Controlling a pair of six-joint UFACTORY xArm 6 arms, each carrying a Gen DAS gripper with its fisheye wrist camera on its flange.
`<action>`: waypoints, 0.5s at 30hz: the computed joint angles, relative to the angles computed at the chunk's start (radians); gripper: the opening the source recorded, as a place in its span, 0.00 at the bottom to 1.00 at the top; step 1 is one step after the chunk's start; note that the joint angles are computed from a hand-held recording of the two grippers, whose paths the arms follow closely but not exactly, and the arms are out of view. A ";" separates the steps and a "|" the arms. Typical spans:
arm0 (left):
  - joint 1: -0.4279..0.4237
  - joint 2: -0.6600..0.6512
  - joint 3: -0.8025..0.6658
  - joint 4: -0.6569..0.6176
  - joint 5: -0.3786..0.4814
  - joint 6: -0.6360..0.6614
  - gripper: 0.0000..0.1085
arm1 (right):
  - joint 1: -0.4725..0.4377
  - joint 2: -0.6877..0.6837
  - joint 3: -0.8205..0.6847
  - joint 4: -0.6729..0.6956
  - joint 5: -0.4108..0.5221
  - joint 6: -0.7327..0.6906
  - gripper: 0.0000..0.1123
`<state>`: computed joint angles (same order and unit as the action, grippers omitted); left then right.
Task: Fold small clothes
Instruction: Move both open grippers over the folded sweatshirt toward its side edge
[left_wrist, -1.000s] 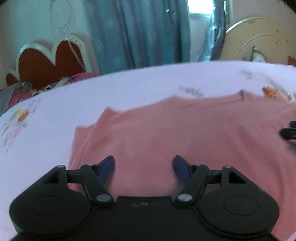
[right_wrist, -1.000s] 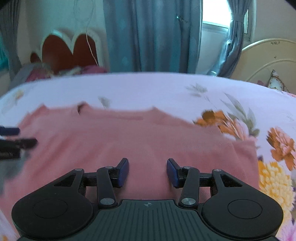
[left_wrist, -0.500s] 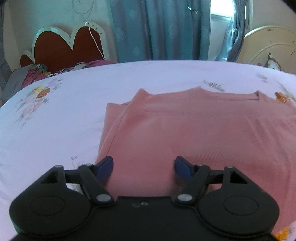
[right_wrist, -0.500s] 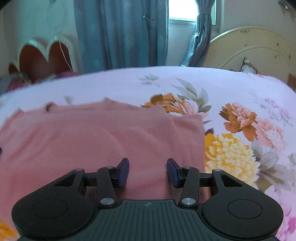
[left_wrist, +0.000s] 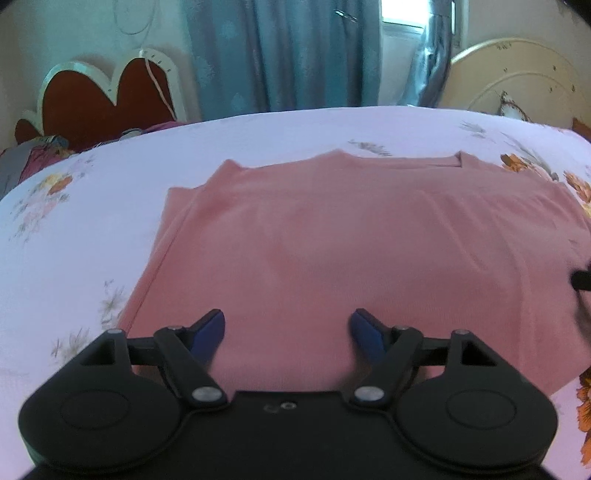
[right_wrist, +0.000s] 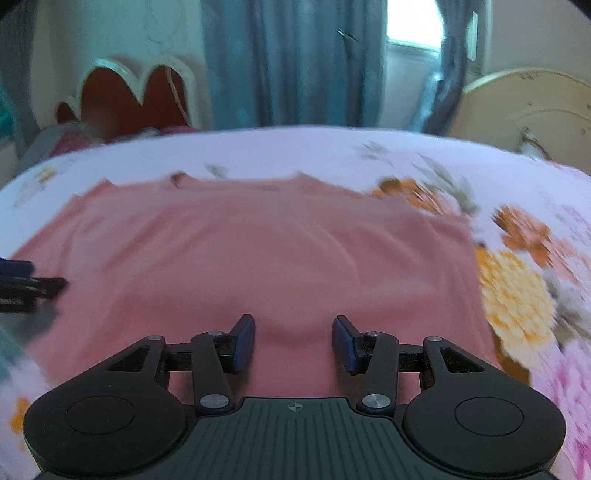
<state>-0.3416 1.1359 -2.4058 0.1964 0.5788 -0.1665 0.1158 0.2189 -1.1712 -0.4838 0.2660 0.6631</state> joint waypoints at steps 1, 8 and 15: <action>0.003 -0.020 0.033 -0.004 -0.012 -0.004 0.73 | -0.013 -0.017 0.023 -0.039 0.002 0.038 0.41; 0.021 -0.103 0.175 -0.021 -0.071 0.013 0.75 | -0.040 -0.084 0.097 -0.272 0.057 0.248 0.41; 0.024 -0.101 0.153 -0.046 -0.040 0.031 0.77 | -0.018 -0.093 0.082 -0.226 0.124 0.246 0.41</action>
<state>-0.3174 1.0350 -2.2526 0.1507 0.5387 -0.1351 0.0979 0.1263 -1.0889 -0.7100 0.3903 0.9093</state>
